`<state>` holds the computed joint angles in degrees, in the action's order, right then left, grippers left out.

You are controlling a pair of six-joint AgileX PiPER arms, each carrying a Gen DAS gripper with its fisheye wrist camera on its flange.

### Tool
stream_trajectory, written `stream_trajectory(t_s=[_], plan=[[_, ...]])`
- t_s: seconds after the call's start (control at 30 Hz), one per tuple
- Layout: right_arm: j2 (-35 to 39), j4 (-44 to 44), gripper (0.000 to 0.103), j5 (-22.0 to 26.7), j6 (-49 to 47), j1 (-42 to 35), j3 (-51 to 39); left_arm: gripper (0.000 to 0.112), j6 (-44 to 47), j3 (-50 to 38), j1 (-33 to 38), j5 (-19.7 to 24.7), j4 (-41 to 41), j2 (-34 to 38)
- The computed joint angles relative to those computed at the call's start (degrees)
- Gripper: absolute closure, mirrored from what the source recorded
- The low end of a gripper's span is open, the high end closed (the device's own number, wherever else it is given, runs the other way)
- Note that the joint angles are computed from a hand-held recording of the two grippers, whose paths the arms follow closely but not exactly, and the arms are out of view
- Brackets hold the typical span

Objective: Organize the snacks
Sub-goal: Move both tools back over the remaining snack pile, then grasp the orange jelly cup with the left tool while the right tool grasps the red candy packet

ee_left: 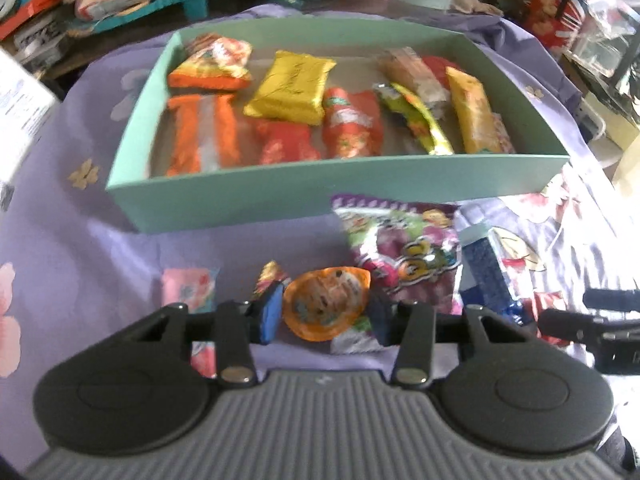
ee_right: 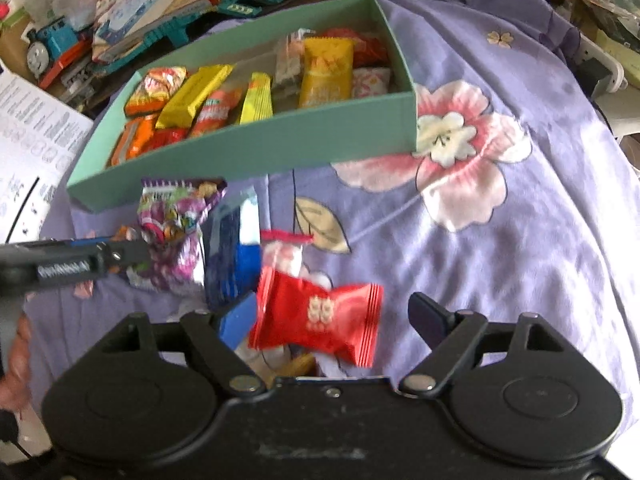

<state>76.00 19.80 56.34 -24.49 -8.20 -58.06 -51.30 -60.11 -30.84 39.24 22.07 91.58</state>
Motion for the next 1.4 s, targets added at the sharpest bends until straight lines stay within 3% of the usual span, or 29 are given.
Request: stream_trajectory(t_s=[0.1, 0.23, 0.33, 0.53, 0.77, 0.8, 0.83, 0.93, 1.17, 1.3, 1.4], plan=[[-1.04, -1.60, 0.020, -2.17, 0.48, 1.65, 2.16, 0.069, 2.35, 3.14, 2.50, -1.95, -4.56, -2.58], [-2.06, -4.37, 0.039, -5.47, 0.45, 5.12, 3.47, 0.069, 4.47, 7.12, 4.53, -3.62, -9.15, -5.75], [-1.80, -5.30, 0.042, -6.32, 1.45, 6.12, 3.30, 0.069, 4.03, 8.52, 5.17, -3.65, -9.47, -6.56], [-1.66, -2.97, 0.049, -4.48, 1.07, 3.30, 2.47, 0.068, 2.87, 9.26, 5.15, -3.34, -9.08, -7.18], [-3.42, -0.48, 0.050, -1.63, -1.33, -1.21, 2.36, 0.068, 1.68, 10.03, 4.34, -2.69, -8.45, -9.02], [-3.63, -0.03, 0.053, -1.14, -1.74, -1.86, 2.16, 0.068, 1.37, 10.15, 4.12, -2.42, -8.19, -9.46], [-3.84, 0.53, 0.072, -0.39, -2.27, -2.81, 1.76, 0.068, 1.10, 10.24, 3.94, -2.13, -7.93, -9.91], [-3.09, 2.27, 0.072, 1.79, -2.36, -4.99, -0.50, 0.068, 1.34, 10.04, 3.81, -1.17, -7.66, -11.27], [-3.07, 2.86, 0.070, 1.81, -5.96, -6.33, -1.64, 0.068, 0.52, 8.73, 3.34, 0.37, -5.54, -13.20], [-3.60, 1.84, 0.037, 3.46, -8.00, -6.78, -0.07, 0.068, 0.07, 9.48, 2.92, 0.26, -5.76, -13.30], [-4.65, 1.54, 0.036, 3.17, -8.61, -7.93, 1.75, 0.068, -0.17, 10.21, 2.95, -0.23, -6.30, -13.16]])
